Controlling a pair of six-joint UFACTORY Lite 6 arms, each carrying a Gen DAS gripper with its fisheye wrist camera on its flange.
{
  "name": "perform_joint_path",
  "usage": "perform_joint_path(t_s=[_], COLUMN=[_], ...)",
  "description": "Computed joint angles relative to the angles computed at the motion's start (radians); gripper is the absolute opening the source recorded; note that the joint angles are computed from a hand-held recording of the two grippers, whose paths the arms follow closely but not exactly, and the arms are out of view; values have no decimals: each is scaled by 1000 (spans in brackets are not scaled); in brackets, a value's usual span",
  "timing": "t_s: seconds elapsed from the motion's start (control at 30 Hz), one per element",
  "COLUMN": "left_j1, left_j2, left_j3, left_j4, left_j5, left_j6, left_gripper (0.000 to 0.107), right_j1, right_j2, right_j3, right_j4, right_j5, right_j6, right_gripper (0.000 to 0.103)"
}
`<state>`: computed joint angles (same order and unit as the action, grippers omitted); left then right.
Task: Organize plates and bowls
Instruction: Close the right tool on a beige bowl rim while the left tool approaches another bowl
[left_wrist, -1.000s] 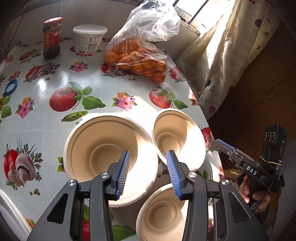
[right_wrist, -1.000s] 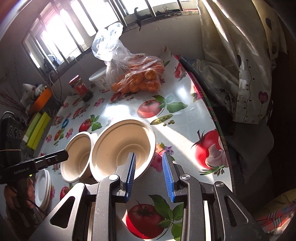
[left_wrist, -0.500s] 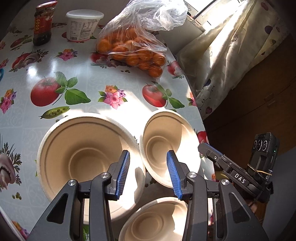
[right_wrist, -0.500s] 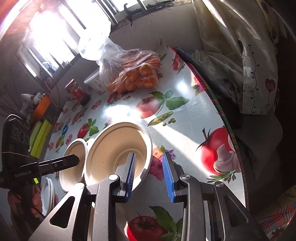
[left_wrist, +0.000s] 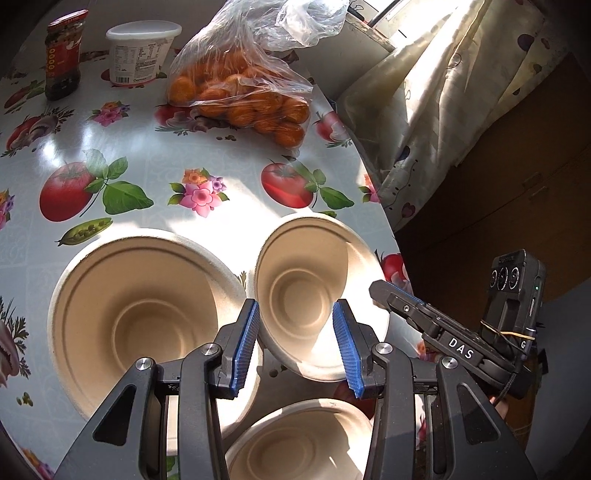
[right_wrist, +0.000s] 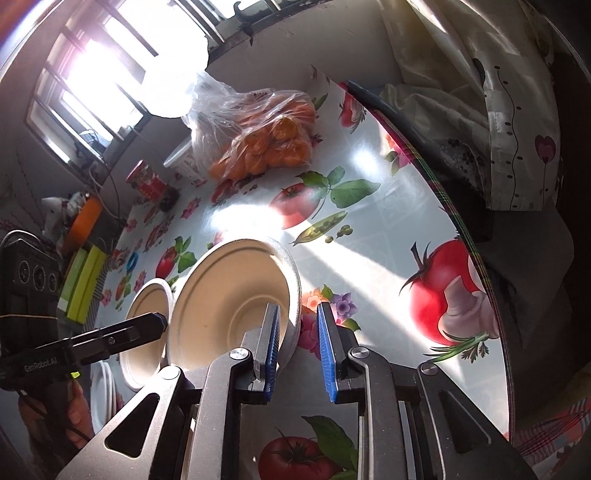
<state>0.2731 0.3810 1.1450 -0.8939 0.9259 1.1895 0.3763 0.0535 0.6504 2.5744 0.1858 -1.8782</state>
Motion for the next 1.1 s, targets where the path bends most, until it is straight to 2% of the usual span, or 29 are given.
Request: perform_joint_path(t_s=[0.17,0.33,0.43,0.63,0.87,0.97,1.1], left_j1=[-19,-48,-41,-23,-35,-50,-62], left_j2=[22,-28,-37,-78,-51,-45,-42], left_j3=[13,-46,-46,-66,-53,-62,-66], left_j4=[7,4,6,-4,2,6,4], left_j5=[26,-40,-31,-63,-72,-62,-39], left_j6=[-15,17,21,47,26,22,18], left_gripper=[43,43,43,43,43,43,43], right_j1=[4,-2,2,17,-27,-41,-50], right_j2=[-14,-3,12,-6,-81,-104,-123], right_j3=[-14,-11,0,1,-65,-88,-113], right_j4=[-10,-78,-58,-21,-266,-324,-295], right_j5=[2,18,12,-31,-16,-14,-11], right_j6=[10,78,62,20,287,345,326], right_gripper=[20,20,20,8,8,8,8])
